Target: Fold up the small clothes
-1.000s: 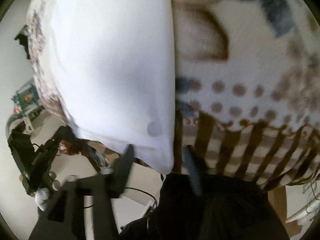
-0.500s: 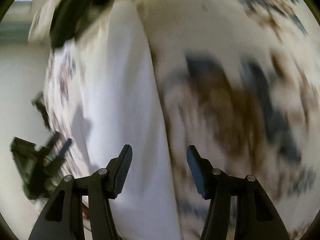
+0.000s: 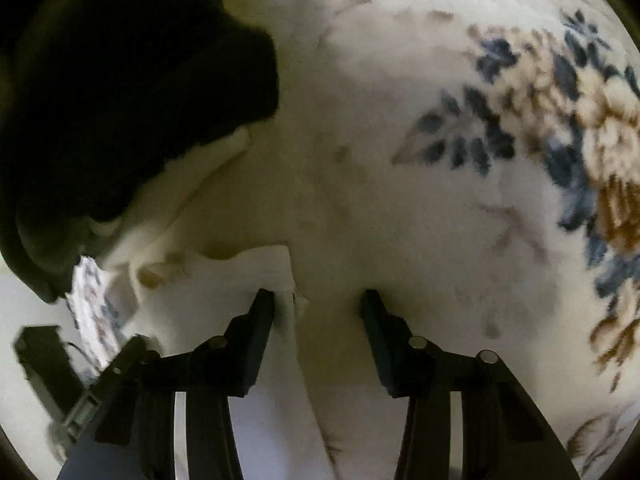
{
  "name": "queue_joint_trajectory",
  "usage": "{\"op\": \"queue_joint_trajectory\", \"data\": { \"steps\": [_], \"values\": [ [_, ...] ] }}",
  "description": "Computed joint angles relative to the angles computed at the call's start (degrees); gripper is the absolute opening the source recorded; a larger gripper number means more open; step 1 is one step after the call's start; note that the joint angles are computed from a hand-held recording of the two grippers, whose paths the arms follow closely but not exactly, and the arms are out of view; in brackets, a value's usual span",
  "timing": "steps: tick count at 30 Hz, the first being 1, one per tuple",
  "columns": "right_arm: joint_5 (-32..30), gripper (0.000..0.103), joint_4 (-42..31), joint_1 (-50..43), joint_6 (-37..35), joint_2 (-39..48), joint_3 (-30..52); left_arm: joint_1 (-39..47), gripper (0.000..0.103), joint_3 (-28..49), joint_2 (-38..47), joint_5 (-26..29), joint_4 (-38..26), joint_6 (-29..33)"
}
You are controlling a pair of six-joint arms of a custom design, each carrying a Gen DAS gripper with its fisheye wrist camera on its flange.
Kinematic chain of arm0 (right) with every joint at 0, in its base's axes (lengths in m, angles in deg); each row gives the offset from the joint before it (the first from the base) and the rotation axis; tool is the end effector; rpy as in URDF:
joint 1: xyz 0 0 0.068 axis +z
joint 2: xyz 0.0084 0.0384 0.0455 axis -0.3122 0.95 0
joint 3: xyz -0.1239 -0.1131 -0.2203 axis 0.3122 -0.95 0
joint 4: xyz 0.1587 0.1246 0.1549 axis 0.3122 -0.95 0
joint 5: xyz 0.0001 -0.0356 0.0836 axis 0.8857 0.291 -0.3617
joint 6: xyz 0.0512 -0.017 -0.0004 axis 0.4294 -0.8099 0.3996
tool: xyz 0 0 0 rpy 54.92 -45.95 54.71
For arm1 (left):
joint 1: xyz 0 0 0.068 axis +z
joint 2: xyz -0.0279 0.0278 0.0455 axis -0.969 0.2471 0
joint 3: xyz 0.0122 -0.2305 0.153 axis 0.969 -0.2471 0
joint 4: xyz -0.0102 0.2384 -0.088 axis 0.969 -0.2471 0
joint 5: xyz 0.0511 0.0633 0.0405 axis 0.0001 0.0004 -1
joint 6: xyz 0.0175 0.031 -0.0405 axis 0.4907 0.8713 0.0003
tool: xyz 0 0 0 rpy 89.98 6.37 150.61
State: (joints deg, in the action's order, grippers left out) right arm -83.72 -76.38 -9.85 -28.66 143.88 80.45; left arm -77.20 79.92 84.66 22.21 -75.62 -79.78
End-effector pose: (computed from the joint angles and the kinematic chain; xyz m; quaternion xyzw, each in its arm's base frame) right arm 0.2675 0.0511 0.1796 0.2897 0.9289 0.2200 0.0695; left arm 0.3887 -0.0318 0.1397 0.0710 0.9419 -0.3169 0.0863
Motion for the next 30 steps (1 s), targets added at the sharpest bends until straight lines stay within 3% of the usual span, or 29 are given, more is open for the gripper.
{"op": "queue_joint_trajectory", "data": {
  "steps": [2, 4, 7, 9, 10, 11, 13, 15, 19, 21, 22, 25, 27, 28, 30],
  "values": [
    [-12.15, 0.061, 7.45, -4.69, -1.32, -3.27, -5.71, 0.76, 0.063, 3.16, 3.07, 3.77, -2.09, 0.89],
    [-16.73, 0.067, 10.67, -6.17, -1.4, -2.25, -7.7, 0.78, 0.063, 3.95, 4.06, 5.62, -3.55, 2.57],
    [-20.69, 0.067, 13.19, -7.69, -3.91, 0.27, -8.92, -0.28, 0.061, 2.2, 2.53, 5.97, -1.53, 3.73],
    [-20.5, 0.06, 15.12, -6.45, -4.15, 0.91, -8.19, -0.79, 0.008, 0.47, 0.81, 5.81, -0.19, 4.97],
    [-20.43, 0.027, 14.31, -5.97, -5.12, 0.3, -7.73, -1.03, 0.008, 0.86, 0.67, 5.57, -0.92, 5.91],
    [-19.49, 0.009, 13.29, -5.18, -5.31, -0.22, -7.14, -0.88, 0.008, -0.4, -0.77, 5.13, 0.27, 6.13],
    [-17.71, 0.005, 18.01, -3.38, -4.1, 2.1, -6.61, -0.12, 0.008, -2.59, -3.73, 5.77, 1.04, 6.95],
    [-17.36, 0.004, 17.95, -2.42, -3.4, -0.26, -7.12, 1.66, 0.008, -3.97, -6.64, 7.3, -0.5, 8.32],
    [-17.51, 0.003, 17.09, -0.18, 0.08, -11.38, -10.62, 6.05, 0.008, -5.86, -13.61, 10.88, -6.27, 13.27],
    [-18.81, 0.003, 12.4, -0.62, -1.38, -17.54, -11.3, 8.89, 0.008, -6.02, -16.57, 12.48, -11.28, 17.12],
    [-17.32, 0.003, 14.23, 2.5, 1.28, -18.47, -11.57, 10.24, 0.008, -6.53, -18.09, 13.16, -13.41, 18.92],
    [-14.88, 0.003, 10.08, 9.69, 4.91, -26.95, -12.29, 15.77, 0.009, -7.45, -22.68, 14.19, -25.0, 28.43],
    [-12.41, 0.003, 7.86, 15.17, 8.15, -31.81, -13.06, 20.12, 0.013, -8.52, -24.83, 13.79, -33.7, 35.98],
    [-10.7, 0.003, 5.64, 18.15, 9.58, -34.67, -13.34, 20.52, 0.018, -10.62, -27.03, 12.45, -34.71, 36.14],
    [-9.66, 0.005, -2.05, 24.24, 12.74, -42.15, -14.09, 24.05, 0.049, -15.64, -32.84, 8.09, -39.42, 39.31]
  ]
}}
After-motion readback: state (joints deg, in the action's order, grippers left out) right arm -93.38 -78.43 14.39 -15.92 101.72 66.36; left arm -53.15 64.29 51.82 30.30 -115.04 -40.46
